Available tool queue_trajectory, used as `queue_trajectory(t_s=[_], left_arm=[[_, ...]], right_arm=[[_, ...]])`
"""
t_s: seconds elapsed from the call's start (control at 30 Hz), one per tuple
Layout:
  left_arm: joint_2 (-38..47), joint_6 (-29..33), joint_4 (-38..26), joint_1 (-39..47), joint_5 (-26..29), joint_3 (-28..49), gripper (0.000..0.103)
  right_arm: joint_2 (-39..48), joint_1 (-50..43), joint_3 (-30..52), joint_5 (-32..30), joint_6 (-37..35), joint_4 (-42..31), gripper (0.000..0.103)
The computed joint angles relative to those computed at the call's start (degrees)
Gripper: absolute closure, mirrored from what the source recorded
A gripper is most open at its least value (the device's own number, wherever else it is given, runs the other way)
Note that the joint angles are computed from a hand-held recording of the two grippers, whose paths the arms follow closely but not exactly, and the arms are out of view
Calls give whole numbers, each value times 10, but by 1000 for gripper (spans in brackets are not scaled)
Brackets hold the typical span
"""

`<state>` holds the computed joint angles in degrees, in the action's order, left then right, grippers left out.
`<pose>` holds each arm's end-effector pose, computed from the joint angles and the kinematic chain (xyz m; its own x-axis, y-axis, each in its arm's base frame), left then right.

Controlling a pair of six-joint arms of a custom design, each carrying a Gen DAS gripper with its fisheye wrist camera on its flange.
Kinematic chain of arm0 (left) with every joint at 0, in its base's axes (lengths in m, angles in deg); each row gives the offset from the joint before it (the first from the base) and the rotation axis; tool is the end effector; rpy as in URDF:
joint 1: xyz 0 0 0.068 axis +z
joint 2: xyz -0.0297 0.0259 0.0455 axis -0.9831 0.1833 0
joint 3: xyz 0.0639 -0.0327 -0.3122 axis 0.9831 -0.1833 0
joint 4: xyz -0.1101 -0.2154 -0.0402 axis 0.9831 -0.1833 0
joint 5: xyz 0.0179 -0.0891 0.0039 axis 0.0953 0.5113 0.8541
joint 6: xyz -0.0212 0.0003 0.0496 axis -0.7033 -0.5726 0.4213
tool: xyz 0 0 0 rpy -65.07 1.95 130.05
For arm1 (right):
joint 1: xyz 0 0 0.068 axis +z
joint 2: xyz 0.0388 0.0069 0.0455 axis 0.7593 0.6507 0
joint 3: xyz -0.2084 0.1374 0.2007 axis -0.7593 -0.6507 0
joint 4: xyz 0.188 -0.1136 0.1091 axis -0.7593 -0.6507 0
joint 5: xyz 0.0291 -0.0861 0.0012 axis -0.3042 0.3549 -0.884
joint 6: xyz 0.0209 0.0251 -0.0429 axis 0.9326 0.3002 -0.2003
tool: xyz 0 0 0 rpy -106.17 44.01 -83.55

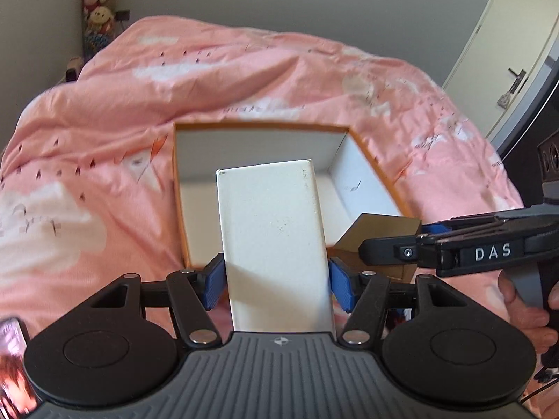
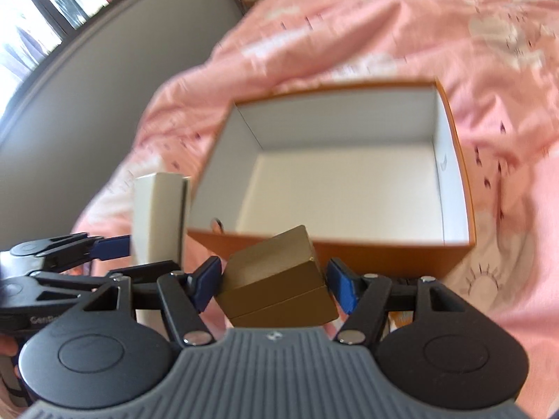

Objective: Organize objects
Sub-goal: 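Lift and carry the white box and tan box into the orange box with both tools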

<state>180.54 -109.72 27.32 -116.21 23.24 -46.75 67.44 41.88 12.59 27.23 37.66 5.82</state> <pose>0.2436 -0.1723 0.1974 -0.7849 -0.1503 -0.6012 -0.0006 0.9703 -0.2419 0.3456 -0.0238 0.2047 -0.7949 -0.3281 -0.5104 -0.5490 0.7469 0.3751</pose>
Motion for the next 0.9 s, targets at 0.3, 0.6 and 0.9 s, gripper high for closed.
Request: queue_trajectory(t_s=[0.3,0.6,0.9], left_arm=[[69,102,-52,87,60,158,32],[291,98,-125,126,86,320,32],[430,110,-256,96,25,461,32]], right_arm=[[6,12,69,-41,90,76,35],[149,44,161,34,190,134,35],[264,58,233,67,213,113,35]])
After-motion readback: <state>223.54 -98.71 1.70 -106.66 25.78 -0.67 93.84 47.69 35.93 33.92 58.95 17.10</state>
